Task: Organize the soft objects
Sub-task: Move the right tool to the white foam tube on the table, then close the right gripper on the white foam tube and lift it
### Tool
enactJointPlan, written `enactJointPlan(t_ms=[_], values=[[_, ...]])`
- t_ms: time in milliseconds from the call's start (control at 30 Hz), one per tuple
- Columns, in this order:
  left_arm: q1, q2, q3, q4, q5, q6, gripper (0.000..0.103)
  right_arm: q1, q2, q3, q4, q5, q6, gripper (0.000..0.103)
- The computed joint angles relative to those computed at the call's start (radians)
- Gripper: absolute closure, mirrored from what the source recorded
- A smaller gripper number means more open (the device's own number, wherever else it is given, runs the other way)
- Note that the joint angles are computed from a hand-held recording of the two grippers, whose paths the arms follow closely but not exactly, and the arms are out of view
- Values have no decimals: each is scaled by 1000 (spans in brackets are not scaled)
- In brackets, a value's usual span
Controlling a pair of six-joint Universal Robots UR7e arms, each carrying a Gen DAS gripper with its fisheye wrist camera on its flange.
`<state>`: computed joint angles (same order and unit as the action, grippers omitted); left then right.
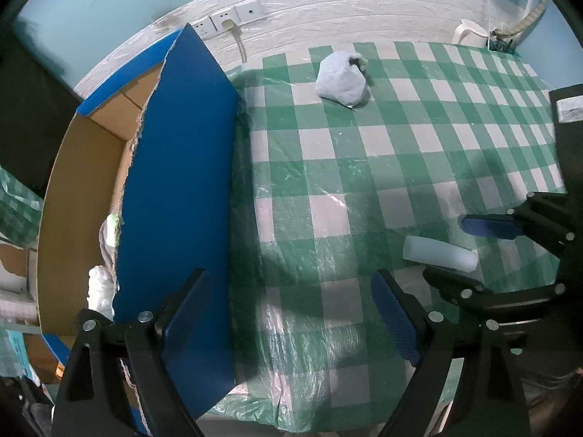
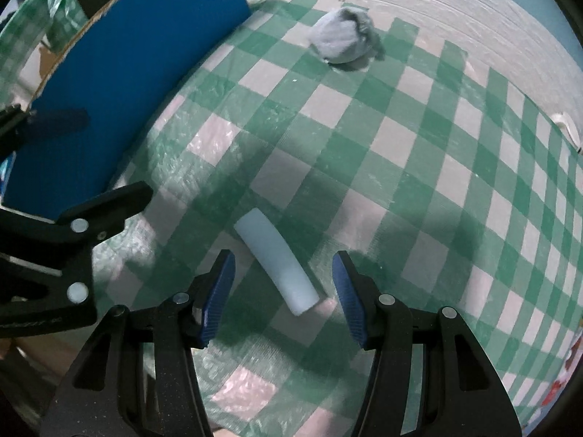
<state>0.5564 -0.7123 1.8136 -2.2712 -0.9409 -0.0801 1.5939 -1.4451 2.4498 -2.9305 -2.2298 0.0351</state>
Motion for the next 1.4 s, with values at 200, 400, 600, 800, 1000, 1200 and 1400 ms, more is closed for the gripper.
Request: enactJointPlan(t_ms=[200, 400, 600, 800, 1000, 1200, 1400], values=[[1, -3, -10, 17, -25, -16, 13, 4, 26, -4, 10, -14, -31, 76], [6, 0, -28, 25, -56, -34, 13, 16, 17, -7, 36, -24, -22, 92], [9, 21, -51, 14, -97, -25, 13, 18, -17, -1, 38, -38, 30, 93], [17, 65, -94, 10, -123, -33, 13, -17, -119, 20, 36, -26, 46, 93], [21, 111, -142, 2, -126, -31, 13, -42, -158, 29, -21, -13, 64, 93], [34, 169, -212, -19, -134, -28, 13, -64, -203, 16, -51, -11, 64, 93], [44, 227, -284, -51, -137, -20, 13, -90, -214, -11, -97, 1, 47, 93]])
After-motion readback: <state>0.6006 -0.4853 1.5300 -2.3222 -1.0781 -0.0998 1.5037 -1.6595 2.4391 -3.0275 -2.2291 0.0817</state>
